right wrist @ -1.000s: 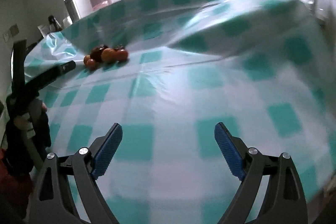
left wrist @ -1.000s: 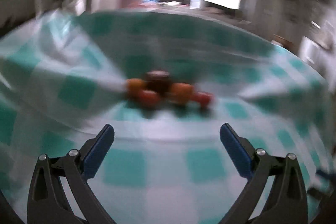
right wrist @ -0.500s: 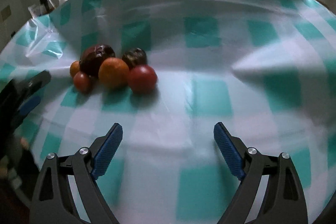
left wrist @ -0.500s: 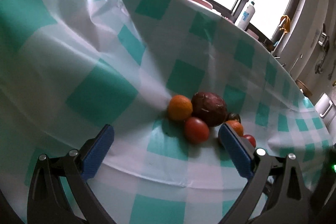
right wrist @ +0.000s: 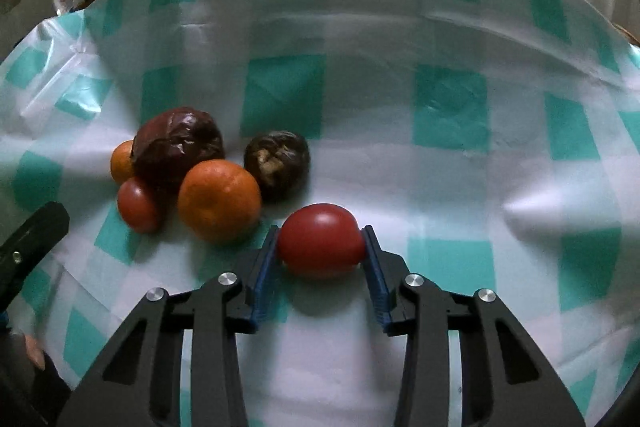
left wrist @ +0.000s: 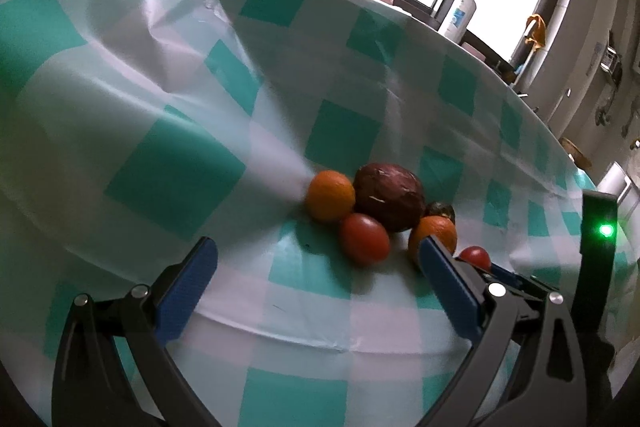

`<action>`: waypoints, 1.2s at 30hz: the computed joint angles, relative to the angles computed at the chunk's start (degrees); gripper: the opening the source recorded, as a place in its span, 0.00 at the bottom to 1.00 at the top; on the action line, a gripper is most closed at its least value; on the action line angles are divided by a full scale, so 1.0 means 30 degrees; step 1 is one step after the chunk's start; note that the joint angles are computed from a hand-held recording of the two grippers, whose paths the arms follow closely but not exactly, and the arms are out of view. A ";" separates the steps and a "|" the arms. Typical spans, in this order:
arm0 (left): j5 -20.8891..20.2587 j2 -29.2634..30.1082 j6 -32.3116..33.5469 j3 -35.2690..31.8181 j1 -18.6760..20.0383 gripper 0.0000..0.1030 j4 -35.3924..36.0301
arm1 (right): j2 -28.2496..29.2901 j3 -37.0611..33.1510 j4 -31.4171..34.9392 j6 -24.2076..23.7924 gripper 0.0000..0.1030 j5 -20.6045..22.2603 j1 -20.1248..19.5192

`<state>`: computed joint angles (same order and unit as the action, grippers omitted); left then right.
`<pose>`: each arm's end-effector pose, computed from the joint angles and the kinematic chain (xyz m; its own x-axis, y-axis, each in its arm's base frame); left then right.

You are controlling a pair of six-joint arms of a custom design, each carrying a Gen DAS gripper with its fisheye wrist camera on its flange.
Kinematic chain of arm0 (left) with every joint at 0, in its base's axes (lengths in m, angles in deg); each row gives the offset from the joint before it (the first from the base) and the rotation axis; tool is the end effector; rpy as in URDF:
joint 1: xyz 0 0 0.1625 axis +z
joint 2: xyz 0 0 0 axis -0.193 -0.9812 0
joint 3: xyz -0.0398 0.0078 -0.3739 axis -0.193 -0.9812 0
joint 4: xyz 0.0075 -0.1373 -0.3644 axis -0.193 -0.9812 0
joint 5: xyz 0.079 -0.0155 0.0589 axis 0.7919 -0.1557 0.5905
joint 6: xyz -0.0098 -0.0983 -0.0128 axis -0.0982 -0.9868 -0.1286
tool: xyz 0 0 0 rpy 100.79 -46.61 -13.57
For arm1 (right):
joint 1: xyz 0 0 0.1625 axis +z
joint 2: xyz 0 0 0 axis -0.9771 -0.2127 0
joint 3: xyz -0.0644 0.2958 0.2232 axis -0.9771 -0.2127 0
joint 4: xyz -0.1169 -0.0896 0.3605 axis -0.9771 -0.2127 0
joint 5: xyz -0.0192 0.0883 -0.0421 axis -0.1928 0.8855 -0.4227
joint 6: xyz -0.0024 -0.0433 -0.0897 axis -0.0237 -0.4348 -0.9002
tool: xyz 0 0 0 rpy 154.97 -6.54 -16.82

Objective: Organize fruits
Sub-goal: 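Close the right gripper on a red tomato while the left gripper grasps another tomato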

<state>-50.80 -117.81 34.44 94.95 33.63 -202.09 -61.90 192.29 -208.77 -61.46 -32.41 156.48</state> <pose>-0.4109 -0.3950 -0.0263 -0.8996 0.1359 -0.4149 0.3918 0.6706 -0.6299 0.0118 -0.4024 0.3753 -0.7507 0.1240 0.6489 -0.3384 0.7714 -0.5389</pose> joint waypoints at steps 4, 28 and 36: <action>-0.0785 0.0264 0.0824 -0.0553 0.0066 0.98 0.0720 | -0.3097 0.1028 0.1004 0.2514 0.38 0.4573 -0.2688; -0.0592 0.1884 -0.1094 -0.4217 0.0645 0.35 0.6924 | -0.4750 0.1245 0.3162 0.3743 0.39 0.9359 -0.5600; -0.0248 0.1182 -0.1829 -0.2507 0.0263 0.35 0.4950 | -0.4936 0.1304 0.3358 0.3560 0.39 0.9964 -0.5970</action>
